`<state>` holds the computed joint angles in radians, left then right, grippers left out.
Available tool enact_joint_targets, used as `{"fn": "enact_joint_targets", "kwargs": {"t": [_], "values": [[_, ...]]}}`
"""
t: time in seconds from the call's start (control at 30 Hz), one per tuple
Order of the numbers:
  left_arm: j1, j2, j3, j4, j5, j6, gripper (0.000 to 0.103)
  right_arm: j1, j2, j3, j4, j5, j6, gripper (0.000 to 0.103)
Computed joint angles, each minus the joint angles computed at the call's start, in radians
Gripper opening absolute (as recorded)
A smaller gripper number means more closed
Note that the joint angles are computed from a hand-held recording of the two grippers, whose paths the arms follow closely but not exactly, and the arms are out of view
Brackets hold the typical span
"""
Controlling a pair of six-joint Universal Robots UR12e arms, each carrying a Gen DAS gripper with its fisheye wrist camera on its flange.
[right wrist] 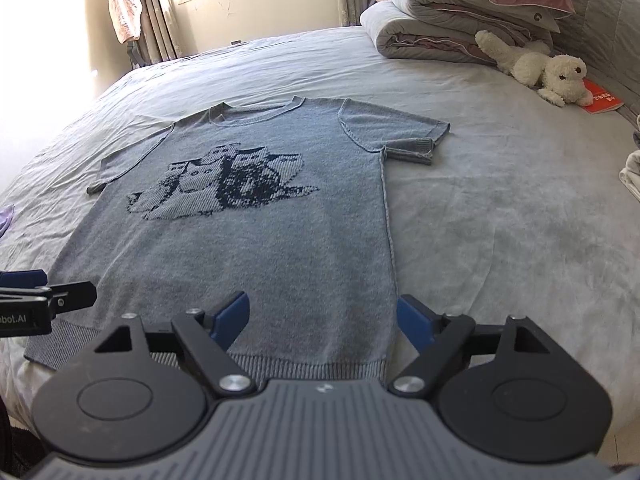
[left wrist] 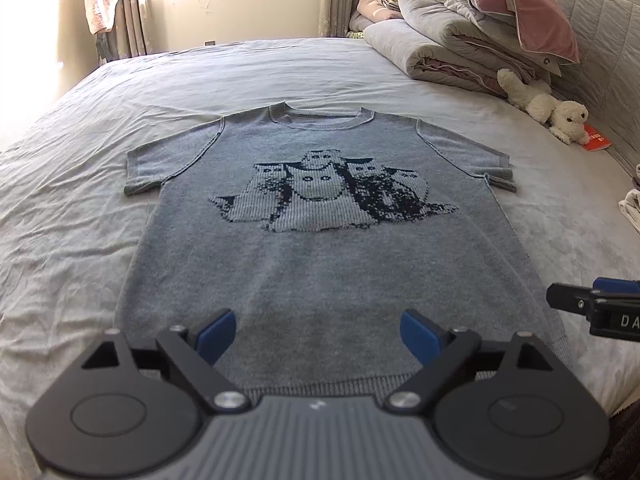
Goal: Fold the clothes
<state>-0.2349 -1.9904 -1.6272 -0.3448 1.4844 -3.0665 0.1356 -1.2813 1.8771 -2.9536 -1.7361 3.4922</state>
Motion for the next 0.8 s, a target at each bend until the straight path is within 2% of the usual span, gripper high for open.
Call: {"fn": "enact_joint_targets", "kwargs": {"t": [0.23,0.5,0.6,0.67,0.8], "values": [[0.003,-0.079,0.101,-0.006,-0.019,0.033,0.096,-0.055,0.060,-0.081,0.011,0.040,0.035,0.088],[0.008,-0.177,0.209,-0.006,-0.007,0.024,0.096,-0.109,0.147,-0.199,0.115,0.084,0.126,0.088],[0.008,-0.205,0.237,0.001,0.002,0.016,0.096,-0.116,0.176,-0.233,0.129,0.064,0.119,0.088],[0.013,-0.223,0.249,0.021,-0.018,0.009,0.097,-0.118,0.193,-0.250,0.122,0.047,0.107,0.088],[0.017,-0.249,0.271,0.021,-0.009,-0.032,0.097,-0.125,0.218,-0.261,0.089,0.033,0.132,0.088]]}}
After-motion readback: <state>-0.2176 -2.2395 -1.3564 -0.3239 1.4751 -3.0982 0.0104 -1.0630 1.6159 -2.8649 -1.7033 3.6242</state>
